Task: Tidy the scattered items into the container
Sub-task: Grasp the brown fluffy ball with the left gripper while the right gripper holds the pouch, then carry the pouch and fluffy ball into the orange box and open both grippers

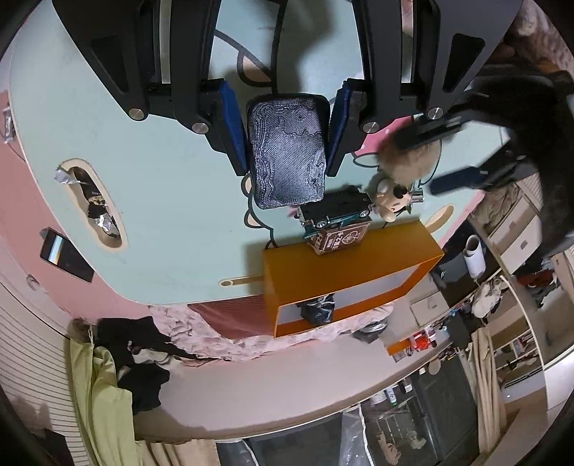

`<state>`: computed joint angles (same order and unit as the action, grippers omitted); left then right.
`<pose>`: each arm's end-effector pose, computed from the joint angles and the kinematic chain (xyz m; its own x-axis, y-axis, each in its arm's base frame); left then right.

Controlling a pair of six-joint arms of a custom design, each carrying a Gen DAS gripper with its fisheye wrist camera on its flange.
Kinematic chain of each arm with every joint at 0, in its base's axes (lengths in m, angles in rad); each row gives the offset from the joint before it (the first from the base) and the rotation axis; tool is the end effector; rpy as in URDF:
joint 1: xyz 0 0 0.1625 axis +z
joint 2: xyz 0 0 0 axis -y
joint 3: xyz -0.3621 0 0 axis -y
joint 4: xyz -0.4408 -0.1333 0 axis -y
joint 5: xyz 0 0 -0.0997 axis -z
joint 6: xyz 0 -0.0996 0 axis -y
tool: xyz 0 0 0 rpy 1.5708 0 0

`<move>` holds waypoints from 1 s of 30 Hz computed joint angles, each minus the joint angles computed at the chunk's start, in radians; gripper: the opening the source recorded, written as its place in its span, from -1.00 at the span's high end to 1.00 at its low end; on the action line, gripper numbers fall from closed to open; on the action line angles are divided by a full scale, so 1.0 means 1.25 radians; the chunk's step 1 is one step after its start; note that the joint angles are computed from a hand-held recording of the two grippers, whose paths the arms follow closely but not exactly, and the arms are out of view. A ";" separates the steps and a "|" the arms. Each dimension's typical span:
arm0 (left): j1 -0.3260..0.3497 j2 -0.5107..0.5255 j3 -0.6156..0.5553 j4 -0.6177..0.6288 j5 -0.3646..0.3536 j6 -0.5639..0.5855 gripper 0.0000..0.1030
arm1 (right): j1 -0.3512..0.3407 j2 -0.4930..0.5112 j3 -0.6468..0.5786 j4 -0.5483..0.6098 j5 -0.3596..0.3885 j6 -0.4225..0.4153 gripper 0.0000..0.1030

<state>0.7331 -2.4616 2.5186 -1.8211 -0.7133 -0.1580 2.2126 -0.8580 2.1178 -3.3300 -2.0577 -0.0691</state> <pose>-0.0602 -0.3350 0.3203 -0.6538 0.2809 -0.7027 0.6343 0.7097 -0.3065 0.3696 -0.3497 -0.0127 -0.8038 -0.3973 0.4428 -0.5824 0.6774 -0.4494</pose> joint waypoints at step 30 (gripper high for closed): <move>0.167 0.296 -0.251 -0.472 -0.031 0.261 0.33 | 0.011 0.153 -0.329 0.142 0.056 -0.067 0.16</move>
<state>0.9423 -2.0913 2.2043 -2.4108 -0.7521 0.1680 2.2268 -0.6664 1.7069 -3.1526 -1.9876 -0.1534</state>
